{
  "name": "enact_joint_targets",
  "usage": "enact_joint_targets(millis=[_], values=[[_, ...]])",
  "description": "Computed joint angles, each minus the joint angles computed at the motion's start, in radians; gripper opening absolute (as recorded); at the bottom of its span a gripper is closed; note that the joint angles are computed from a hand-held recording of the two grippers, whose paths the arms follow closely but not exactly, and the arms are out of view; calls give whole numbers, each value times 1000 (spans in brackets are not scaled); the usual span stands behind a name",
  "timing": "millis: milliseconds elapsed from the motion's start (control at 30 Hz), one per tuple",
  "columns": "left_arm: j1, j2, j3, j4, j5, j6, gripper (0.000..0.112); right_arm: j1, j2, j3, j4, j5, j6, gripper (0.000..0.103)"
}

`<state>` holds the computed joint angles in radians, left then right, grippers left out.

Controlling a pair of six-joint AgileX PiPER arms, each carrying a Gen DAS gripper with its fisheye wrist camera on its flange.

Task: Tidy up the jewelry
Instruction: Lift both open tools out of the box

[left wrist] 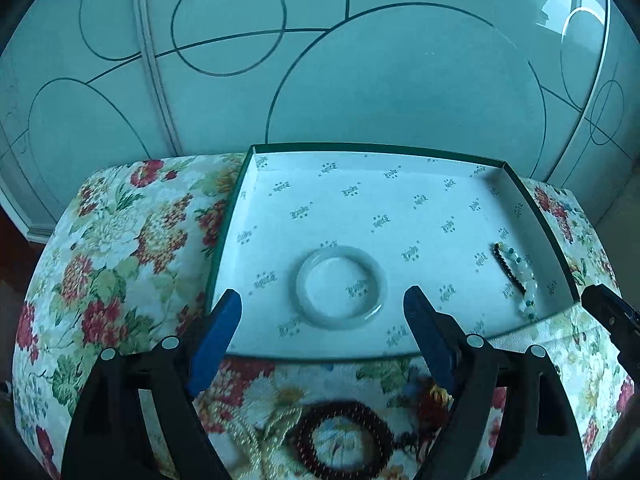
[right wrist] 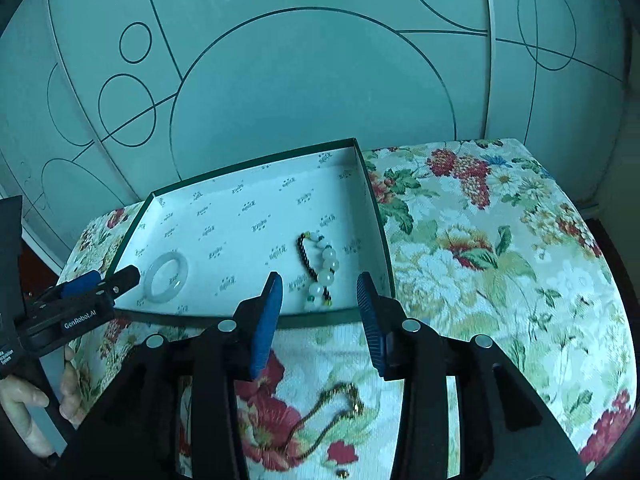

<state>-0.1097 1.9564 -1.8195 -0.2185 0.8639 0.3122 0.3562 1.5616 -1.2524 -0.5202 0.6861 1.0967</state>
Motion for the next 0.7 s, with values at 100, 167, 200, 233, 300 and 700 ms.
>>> enact_joint_targets(millis=[100, 167, 200, 233, 300, 700], values=[[39, -107, 161, -22, -46, 52, 82, 77, -64, 76, -35, 33, 91, 39], [61, -176, 271, -24, -78, 80, 82, 135, -92, 112, -53, 61, 147, 39], [76, -203, 313, -32, -86, 99, 82, 164, -104, 127, -59, 74, 169, 39], [92, -235, 363, -37, -94, 112, 82, 193, -111, 137, -66, 92, 191, 39], [125, -272, 424, -62, -88, 141, 82, 252, -127, 160, -76, 119, 240, 39], [280, -420, 661, -157, -70, 300, 82, 505, -110, 159, -103, 247, 399, 39]])
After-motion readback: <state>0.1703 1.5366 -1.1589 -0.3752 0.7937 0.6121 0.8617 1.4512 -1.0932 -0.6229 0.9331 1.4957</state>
